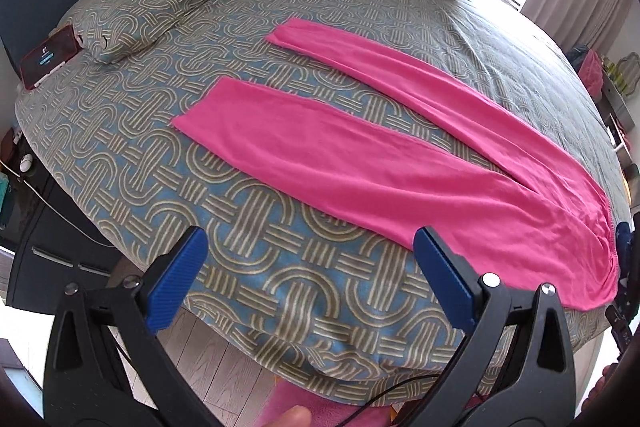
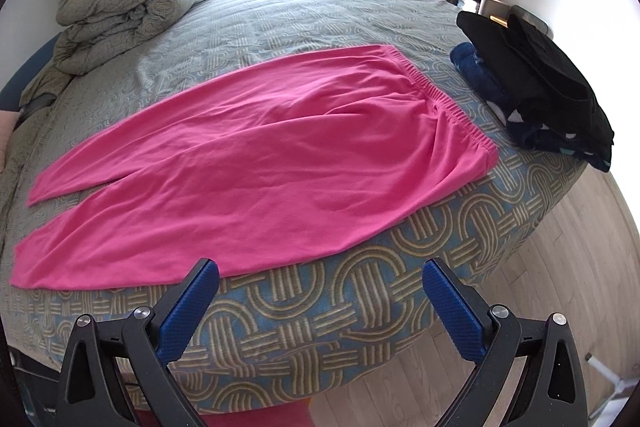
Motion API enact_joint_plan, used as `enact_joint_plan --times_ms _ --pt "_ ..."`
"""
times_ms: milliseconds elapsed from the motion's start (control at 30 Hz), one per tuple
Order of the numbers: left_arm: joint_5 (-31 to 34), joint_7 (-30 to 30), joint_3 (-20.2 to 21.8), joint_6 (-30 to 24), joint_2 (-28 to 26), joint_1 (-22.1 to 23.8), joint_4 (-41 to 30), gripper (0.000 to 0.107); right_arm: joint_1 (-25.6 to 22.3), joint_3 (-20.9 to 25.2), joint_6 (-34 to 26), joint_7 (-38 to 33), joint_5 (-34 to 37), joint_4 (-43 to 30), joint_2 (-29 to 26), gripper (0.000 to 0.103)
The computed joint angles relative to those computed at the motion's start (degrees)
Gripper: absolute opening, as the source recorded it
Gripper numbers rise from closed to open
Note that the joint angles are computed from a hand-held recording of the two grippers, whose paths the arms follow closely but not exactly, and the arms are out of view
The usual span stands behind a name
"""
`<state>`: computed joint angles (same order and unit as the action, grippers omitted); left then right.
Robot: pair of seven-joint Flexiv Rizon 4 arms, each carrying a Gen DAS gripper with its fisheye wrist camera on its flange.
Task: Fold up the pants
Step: 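Close the left gripper on one pink leg cuff while the right gripper grasps the other cuff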
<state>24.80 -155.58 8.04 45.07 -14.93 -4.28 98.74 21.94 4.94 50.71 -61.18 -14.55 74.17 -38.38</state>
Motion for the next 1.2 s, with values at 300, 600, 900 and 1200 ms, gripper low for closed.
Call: enact_joint_plan --times_ms 300,600,900,1200 --pt "-2.9 3.4 1.0 3.9 -2.1 2.7 1.2 0.102 0.3 -1.1 -5.0 3.7 0.3 -5.9 -3.9 0.103" --pt "-15.2 11.2 0.4 15.0 -4.4 6.9 5.8 0.102 -1.7 0.9 -12.5 7.8 6.5 -14.2 -8.2 0.103" --pt "-25.2 18.3 0.1 18.4 -5.1 7.8 9.0 0.061 -2.6 1.5 -16.5 8.4 10.1 -17.5 -9.9 0.091" --pt "-29.9 16.7 0.4 19.5 -3.8 8.5 12.7 0.061 -3.3 1.5 -15.4 9.0 11.6 -16.2 -9.4 0.09"
